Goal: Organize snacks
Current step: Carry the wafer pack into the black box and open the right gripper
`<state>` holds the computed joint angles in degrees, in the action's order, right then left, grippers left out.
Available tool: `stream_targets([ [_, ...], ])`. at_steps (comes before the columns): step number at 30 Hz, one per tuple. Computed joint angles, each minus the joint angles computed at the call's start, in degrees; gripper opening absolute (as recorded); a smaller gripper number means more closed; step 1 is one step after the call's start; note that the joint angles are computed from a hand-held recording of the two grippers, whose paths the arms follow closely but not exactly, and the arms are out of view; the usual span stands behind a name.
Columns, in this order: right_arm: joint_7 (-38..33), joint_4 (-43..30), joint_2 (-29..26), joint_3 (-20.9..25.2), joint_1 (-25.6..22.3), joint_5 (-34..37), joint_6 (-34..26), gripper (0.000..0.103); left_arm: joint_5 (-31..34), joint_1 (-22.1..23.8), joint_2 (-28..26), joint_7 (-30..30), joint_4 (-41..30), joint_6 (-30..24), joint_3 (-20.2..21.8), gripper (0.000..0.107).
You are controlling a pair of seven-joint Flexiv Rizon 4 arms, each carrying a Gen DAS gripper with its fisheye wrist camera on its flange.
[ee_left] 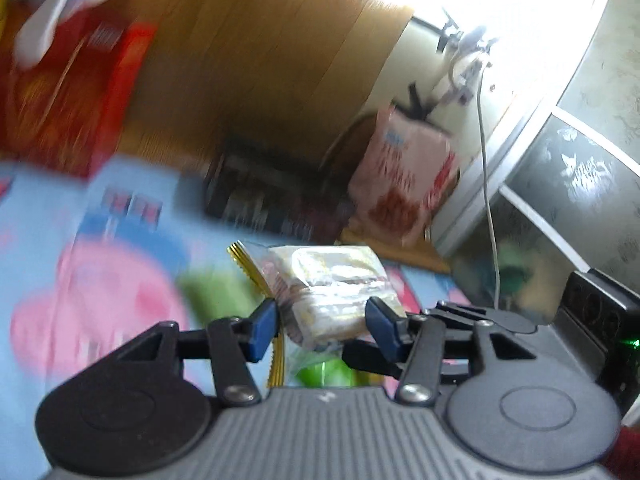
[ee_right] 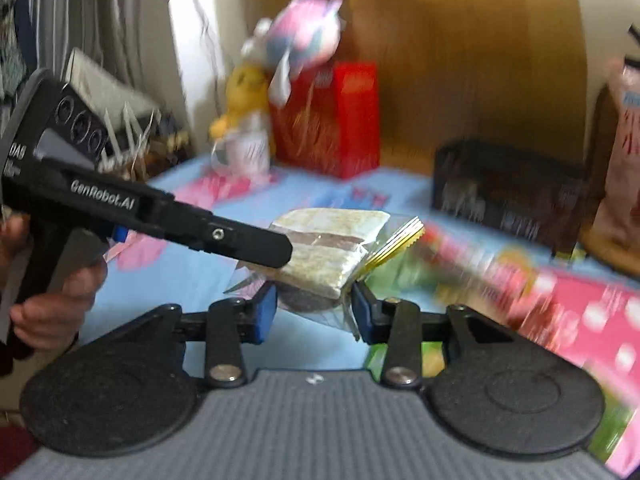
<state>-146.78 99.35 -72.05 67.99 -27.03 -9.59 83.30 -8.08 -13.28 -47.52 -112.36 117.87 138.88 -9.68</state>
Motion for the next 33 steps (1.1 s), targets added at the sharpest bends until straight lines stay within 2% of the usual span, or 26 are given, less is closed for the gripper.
stream_targets([
  [2, 1.4, -6.0, -1.3, 1.3, 1.5, 0.4, -2.5, 0.044, -0.4, 0.5, -0.8, 3.2, -6.6, -4.2, 0.9, 0.048],
  [4, 3.7, -14.0, -1.6, 0.5, 5.5, 1.7, -4.9, 0.044, -0.1, 2.5, -2.6, 5.3, -13.9, -10.0, 0.3, 0.048],
  [9, 9.4, -33.2, -3.2, -5.2, 16.9, 3.5, -9.9, 0.044, -4.5, 3.0, -10.2, 10.6, -32.8, -22.9, 1.1, 0.048],
  [13, 14.7, -47.8, -5.9, -10.4, 25.0, 3.8, -17.0, 0.045, -8.4, 2.6, -15.0, 12.7, -41.2, -30.5, 1.8, 0.049],
  [14, 15.1, -49.4, -6.0, -11.6, 25.9, 4.3, -18.3, 0.046, -8.1, 3.2, -15.3, 13.1, -41.1, -31.2, 1.2, 0.051],
  [16, 14.8, -50.8, -6.0, -13.4, 26.8, 4.8, -19.2, 0.049, -7.1, 3.1, -15.3, 13.7, -39.5, -28.4, 1.6, 0.053],
  [18, 11.3, -49.2, -6.1, -12.3, 25.5, 7.4, -14.6, 0.052, -9.3, 0.8, -15.0, 13.9, -38.5, -24.3, 5.6, 0.058],
  [20, 9.6, -49.3, -6.8, -10.3, 24.2, 10.8, -11.9, 0.061, -17.7, -3.7, -15.1, 14.4, -36.9, -21.7, 11.8, 0.062],
  [21, 9.7, -49.6, -7.1, -9.9, 23.9, 12.5, -10.5, 0.066, -21.3, -4.9, -15.2, 15.1, -36.6, -22.2, 13.2, 0.062],
  [22, 11.0, -50.0, -7.0, -11.4, 24.4, 13.9, -8.3, 0.068, -23.3, -4.4, -15.2, 15.2, -36.4, -23.7, 12.7, 0.063],
  [24, 14.8, -51.7, -6.6, -15.4, 26.3, 15.7, -7.2, 0.076, -20.7, 0.2, -15.4, 14.2, -36.4, -26.1, 6.9, 0.065],
  [25, 17.9, -53.5, -6.7, -17.6, 27.3, 16.2, -9.9, 0.076, -18.9, 1.9, -15.8, 13.8, -36.9, -27.7, 4.8, 0.065],
  [27, 24.2, -56.2, -6.8, -21.8, 29.3, 17.3, -14.6, 0.077, -20.3, 1.0, -16.5, 14.2, -37.9, -31.2, 5.7, 0.064],
  [28, 27.4, -57.6, -7.0, -23.6, 30.1, 17.7, -17.2, 0.077, -18.9, 1.5, -17.1, 12.4, -38.0, -30.0, 5.0, 0.063],
  [29, 29.5, -59.0, -7.4, -24.4, 30.5, 18.3, -20.7, 0.077, -17.0, 2.8, -17.1, 10.7, -37.4, -29.0, 3.1, 0.063],
  [31, 32.8, -62.1, -8.8, -22.8, 29.7, 21.3, -28.4, 0.082, -18.0, 1.6, -15.9, 10.3, -35.8, -29.6, 4.3, 0.063],
  [33, 34.5, -60.5, -7.9, -23.8, 29.3, 23.6, -28.6, 0.086, -18.3, 0.4, -13.8, 9.4, -32.8, -30.0, 5.8, 0.063],
])
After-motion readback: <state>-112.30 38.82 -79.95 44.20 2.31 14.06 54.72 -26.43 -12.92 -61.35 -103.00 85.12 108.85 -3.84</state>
